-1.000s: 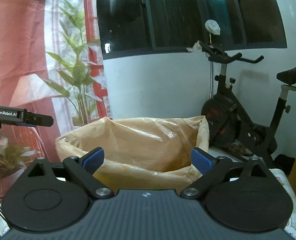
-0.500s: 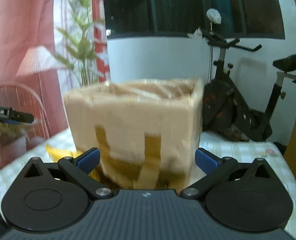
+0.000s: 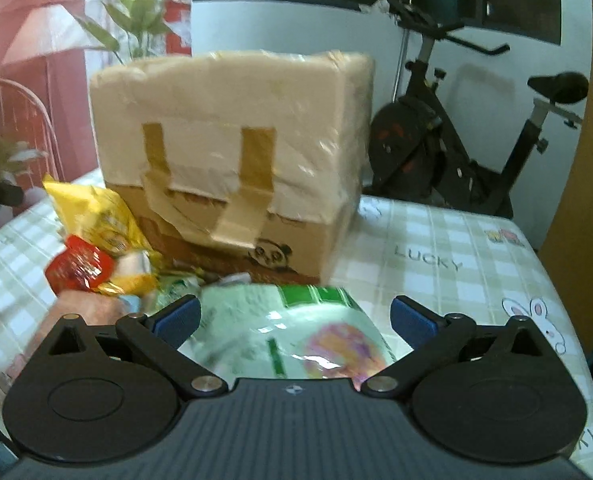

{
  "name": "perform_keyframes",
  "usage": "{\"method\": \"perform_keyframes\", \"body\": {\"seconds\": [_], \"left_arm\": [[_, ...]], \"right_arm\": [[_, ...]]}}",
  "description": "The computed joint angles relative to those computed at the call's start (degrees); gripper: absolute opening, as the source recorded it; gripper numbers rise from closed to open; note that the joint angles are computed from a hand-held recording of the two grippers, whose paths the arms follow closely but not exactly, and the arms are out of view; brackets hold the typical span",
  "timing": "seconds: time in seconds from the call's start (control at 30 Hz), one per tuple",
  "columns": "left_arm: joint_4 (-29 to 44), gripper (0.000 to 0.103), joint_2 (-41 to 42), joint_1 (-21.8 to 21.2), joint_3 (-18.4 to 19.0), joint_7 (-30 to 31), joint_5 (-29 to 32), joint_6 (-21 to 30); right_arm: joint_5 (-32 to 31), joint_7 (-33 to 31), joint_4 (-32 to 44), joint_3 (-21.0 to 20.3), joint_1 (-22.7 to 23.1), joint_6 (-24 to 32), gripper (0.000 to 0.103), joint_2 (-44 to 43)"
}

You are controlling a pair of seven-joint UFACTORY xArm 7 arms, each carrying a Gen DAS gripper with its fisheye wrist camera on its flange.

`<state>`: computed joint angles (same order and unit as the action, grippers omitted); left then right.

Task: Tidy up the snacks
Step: 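Grasp the yellow chip bag with the left gripper while the right grasps the white-green candy bag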

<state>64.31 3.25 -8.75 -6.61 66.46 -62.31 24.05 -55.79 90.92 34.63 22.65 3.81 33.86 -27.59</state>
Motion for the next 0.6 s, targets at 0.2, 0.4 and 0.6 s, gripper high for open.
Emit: {"method": "perform_keyframes", "body": {"seconds": [0.2,0.4,0.6], "left_arm": [[-0.74,0.088,0.23,-0.03,-0.06,-1.2,1.39,0.75],[-0.79,0.088,0.55,0.02,-0.24,-1.37,2.09,1.72],[-0.79,0.088,0.75,0.15,-0.22,-2.04,2.91,2.18]], "right_arm": [[2.98,-3.31,-3.69,-4.43,-0.71,-9.84,0.103,1.07],[2.35,-1.22,-2.44,-0.2,-4.04,-9.42,0.103,2.94],[2.25,-2.21,0.23,-0.07,-1.89,-3.84,0.103,6.65]]}}
